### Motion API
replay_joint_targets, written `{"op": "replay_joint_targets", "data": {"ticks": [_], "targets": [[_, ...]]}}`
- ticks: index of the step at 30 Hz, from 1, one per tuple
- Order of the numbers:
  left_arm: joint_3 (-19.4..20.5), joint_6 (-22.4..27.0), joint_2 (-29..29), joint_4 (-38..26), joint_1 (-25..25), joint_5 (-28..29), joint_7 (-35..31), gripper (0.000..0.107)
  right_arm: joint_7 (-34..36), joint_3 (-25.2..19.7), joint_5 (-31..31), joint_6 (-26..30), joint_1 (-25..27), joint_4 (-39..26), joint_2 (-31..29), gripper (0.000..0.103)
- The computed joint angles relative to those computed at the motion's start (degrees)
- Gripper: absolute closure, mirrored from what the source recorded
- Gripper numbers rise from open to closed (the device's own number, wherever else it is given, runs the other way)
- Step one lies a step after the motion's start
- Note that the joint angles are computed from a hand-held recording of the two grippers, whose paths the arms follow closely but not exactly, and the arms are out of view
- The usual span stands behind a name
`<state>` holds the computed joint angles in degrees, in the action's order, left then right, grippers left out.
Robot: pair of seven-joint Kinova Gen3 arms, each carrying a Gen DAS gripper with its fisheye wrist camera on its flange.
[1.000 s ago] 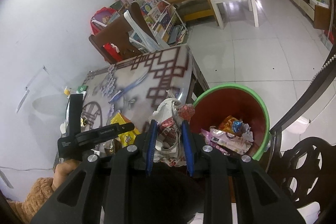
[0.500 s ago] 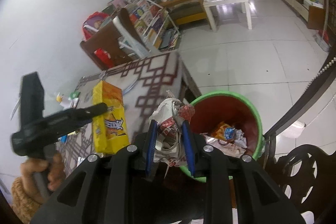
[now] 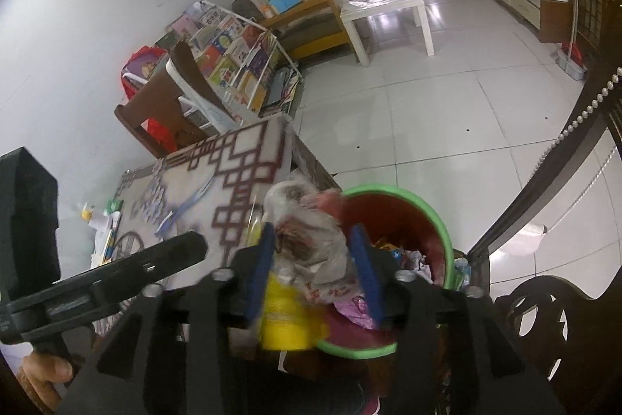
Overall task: Collect trash
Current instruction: 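Drop the yellow box and white wrapper into the red bin, opening both tools, then grasp the crumpled newspaper with the left tool while the right tool grasps the milk carton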
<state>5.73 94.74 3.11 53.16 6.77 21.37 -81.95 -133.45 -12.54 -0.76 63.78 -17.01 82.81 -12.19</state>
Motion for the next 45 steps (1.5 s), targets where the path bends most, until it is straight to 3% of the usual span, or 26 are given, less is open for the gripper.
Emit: {"op": "replay_joint_targets", "data": {"ticks": [7,16,21,29,32,35,40,44,45], "targets": [[-1.57,-1.64,-3.27,0.44,-1.65,0.24,-1.25,0.034,0.25,-0.79,1.34,0.55,-0.4,-2.37,0.68,0.052],[-7.03,-3.46,-12.26,4.19,-5.57,-1.75,-3.56,0.029,3.38,-3.61,4.56,1.48,-4.95,-11.14,5.36,0.05],[-11.74,-2.25,-18.85,9.91,-7.89,-6.48,-8.65,0.027,5.47,-4.64,5.65,1.78,-9.67,-15.74,9.21,0.05],[-19.76,5.37,-29.12,22.89,-16.05,-21.88,-10.86,0.027,9.33,-4.43,5.52,4.97,-18.43,-21.69,15.6,0.05],[-24.31,7.0,-30.53,25.43,-17.99,-24.53,-11.6,0.027,10.83,-4.2,5.91,7.41,-21.97,-24.33,18.57,0.05],[-26.33,6.83,-32.03,28.6,-19.09,-27.4,-13.63,0.027,12.14,-3.62,5.51,9.38,-25.31,-27.09,21.35,0.05],[-29.36,6.65,-32.22,32.07,-19.01,-26.77,-16.4,0.027,14.09,-2.59,5.38,13.58,-30.83,-33.07,26.21,0.049],[-32.83,5.88,-31.56,33.93,-19.15,-23.54,-17.81,0.047,17.13,-1.49,5.46,18.88,-35.19,-39.02,30.46,0.044],[-33.29,5.36,-31.59,33.95,-19.33,-22.73,-17.99,0.058,18.61,-1.26,5.13,20.7,-36.15,-41.21,32.08,0.044]]}}
